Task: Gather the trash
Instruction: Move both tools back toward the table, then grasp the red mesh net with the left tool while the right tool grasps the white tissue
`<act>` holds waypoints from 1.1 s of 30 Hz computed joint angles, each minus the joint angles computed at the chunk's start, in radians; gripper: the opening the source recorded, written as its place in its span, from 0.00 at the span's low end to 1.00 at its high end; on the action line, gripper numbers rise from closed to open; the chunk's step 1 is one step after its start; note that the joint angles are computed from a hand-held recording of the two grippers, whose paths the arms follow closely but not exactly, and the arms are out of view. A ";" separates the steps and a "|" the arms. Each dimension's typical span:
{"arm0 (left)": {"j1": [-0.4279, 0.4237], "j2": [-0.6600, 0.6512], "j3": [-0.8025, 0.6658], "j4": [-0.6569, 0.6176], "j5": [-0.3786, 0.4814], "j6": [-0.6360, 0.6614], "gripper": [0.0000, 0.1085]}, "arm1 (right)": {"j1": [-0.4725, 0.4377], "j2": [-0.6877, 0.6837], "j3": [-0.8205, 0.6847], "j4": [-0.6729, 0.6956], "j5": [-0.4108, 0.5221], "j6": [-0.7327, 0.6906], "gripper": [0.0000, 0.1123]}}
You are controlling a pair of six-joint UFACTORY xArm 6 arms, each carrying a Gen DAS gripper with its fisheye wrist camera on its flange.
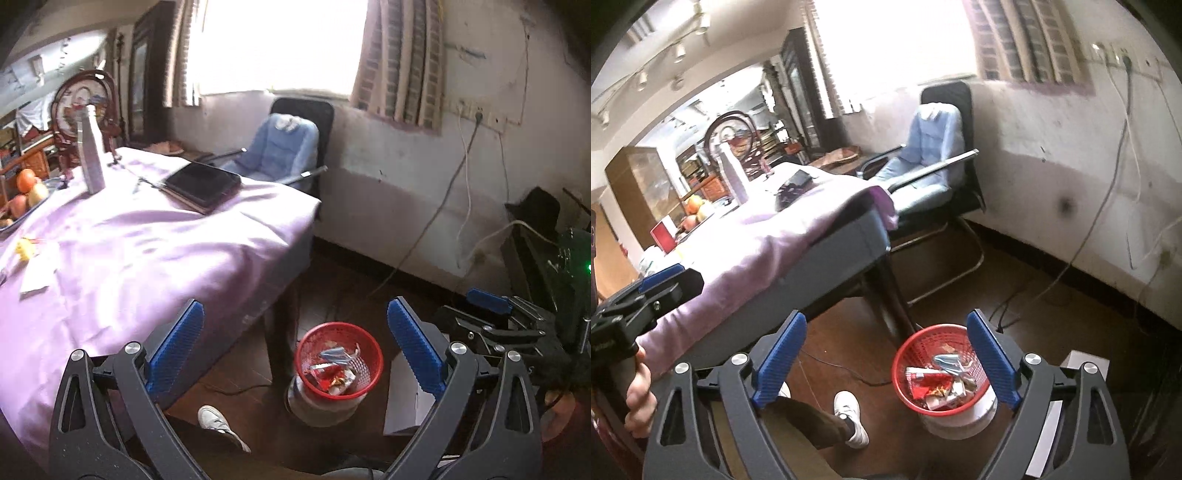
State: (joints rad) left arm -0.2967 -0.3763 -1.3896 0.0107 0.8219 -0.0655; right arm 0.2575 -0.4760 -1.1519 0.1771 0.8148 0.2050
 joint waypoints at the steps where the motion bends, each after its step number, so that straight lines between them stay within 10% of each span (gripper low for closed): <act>1: 0.009 -0.014 0.009 -0.002 -0.006 0.000 0.89 | 0.018 0.001 -0.014 -0.017 0.004 0.007 0.79; 10: 0.188 -0.139 0.101 -0.065 -0.037 0.033 0.89 | 0.145 0.078 -0.141 -0.048 0.020 0.015 0.84; 17: 0.494 -0.108 0.058 -0.138 0.031 0.112 0.89 | 0.262 0.249 -0.303 -0.018 0.033 -0.019 0.85; 25: 0.842 0.180 -0.261 -0.157 0.180 0.147 0.89 | 0.347 0.528 -0.625 0.071 0.086 -0.078 0.85; 33: 0.981 0.504 -0.639 -0.229 0.403 0.151 0.89 | 0.396 0.863 -1.113 0.104 0.229 -0.097 0.85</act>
